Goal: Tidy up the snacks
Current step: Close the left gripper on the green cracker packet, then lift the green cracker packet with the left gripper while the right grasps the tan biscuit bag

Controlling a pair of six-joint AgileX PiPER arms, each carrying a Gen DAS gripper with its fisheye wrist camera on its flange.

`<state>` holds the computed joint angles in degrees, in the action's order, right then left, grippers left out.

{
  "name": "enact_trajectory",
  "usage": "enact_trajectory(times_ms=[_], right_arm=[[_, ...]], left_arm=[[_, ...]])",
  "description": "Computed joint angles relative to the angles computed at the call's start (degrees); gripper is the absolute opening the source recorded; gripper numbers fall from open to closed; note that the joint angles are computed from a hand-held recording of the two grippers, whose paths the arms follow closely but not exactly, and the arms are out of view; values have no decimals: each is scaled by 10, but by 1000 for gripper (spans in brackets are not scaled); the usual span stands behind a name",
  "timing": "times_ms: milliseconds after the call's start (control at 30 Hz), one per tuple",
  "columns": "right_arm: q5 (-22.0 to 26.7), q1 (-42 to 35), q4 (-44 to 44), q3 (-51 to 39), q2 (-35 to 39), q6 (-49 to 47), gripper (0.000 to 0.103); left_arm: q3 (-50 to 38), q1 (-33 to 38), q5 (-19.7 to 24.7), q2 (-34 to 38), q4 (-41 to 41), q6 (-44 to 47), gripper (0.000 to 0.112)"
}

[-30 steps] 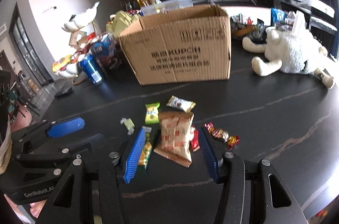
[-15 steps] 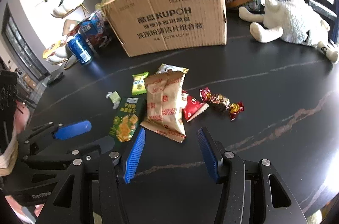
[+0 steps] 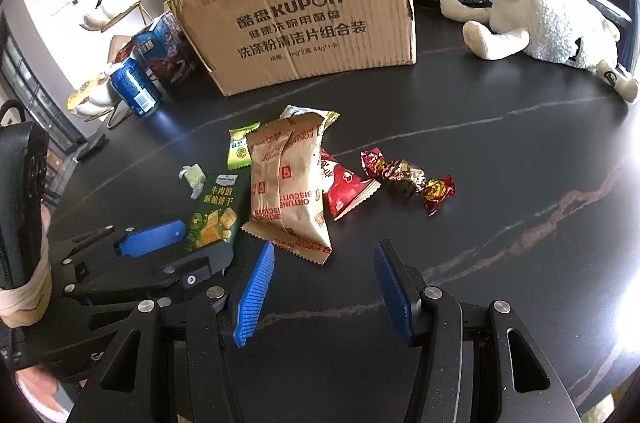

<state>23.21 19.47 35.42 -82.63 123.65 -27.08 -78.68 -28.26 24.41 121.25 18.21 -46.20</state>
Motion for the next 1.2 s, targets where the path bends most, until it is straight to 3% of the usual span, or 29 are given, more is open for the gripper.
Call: enact_trajectory(times_ms=[500,833,1100,1200], right_arm=[[-3,4,8,2,-3,-3,53],[-4,16,-17,-12,-3,25,53],[10,32,-103,-72,24,120,53],[22,44,-185,-100,40,195,53]], left_arm=[[8,-7,-6,-1,44,-42,41],[66,-12,-20,-60,147,-142,41],[87,3,-44,-73,136,-143,41],[95,6,-48,-77,148,-159,41]])
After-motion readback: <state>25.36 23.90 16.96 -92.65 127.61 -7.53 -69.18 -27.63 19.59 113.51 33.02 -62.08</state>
